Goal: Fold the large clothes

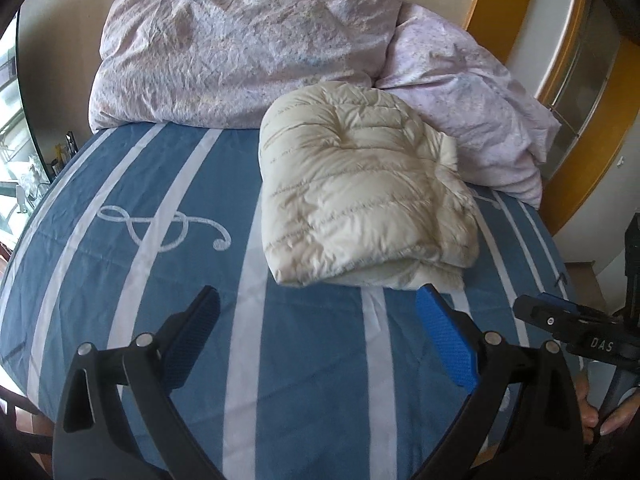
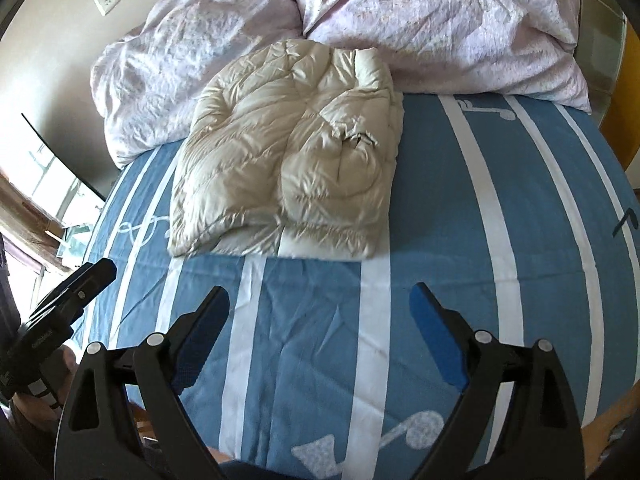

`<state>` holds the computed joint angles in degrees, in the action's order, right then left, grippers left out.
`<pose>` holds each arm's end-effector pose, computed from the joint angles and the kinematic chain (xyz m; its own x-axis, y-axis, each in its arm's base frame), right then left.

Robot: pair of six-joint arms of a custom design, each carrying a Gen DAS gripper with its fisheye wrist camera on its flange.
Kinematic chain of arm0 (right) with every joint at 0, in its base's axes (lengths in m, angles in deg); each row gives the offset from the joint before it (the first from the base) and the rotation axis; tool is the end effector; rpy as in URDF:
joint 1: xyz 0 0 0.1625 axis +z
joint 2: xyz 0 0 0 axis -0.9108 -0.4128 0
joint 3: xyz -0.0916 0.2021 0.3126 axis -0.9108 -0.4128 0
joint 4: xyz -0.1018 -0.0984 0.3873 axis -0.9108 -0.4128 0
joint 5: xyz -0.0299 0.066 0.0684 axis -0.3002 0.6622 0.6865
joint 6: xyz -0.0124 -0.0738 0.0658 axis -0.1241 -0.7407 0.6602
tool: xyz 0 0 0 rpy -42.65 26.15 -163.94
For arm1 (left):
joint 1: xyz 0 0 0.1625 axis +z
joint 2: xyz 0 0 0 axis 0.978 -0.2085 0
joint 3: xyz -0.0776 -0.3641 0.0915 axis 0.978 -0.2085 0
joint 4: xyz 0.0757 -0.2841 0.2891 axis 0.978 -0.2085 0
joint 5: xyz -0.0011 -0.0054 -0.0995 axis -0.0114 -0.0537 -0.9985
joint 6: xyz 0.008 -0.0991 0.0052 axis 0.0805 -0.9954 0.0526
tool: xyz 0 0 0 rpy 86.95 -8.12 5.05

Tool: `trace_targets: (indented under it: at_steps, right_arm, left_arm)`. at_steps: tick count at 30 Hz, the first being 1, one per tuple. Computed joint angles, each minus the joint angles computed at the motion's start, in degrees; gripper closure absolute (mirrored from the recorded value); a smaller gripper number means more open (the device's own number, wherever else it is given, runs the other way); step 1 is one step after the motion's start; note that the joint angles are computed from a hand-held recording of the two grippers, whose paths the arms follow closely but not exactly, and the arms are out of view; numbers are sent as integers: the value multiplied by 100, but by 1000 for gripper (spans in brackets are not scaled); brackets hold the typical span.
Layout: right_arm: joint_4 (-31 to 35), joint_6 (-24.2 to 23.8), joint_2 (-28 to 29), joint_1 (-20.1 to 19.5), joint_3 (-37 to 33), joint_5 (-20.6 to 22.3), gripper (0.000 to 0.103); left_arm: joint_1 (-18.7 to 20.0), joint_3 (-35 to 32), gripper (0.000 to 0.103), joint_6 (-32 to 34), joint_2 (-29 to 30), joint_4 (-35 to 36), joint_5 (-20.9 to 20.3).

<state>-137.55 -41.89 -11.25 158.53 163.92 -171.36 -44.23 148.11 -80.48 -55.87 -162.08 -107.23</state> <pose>0.1314 -0.5038 0.1530 -0.8154 -0.3670 0.4478 -0.5202 0.8039 -0.2883 -0.2883 -0.4523 0.1667 -0.7880 -0.3132 -0.5300 0.1511 0.7362 -0.6596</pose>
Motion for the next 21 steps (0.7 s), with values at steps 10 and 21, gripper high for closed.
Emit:
trace_targets:
  at_steps: [10,21]
  right_arm:
    - [78,-53,-403,-26,438,153,10]
    - [14,-22,-540,-50,624,305,10]
  left_arm:
    - [-356,204,5,-402,-175,122,-214]
    - [-434,350,5,-304,-251,-205,-346]
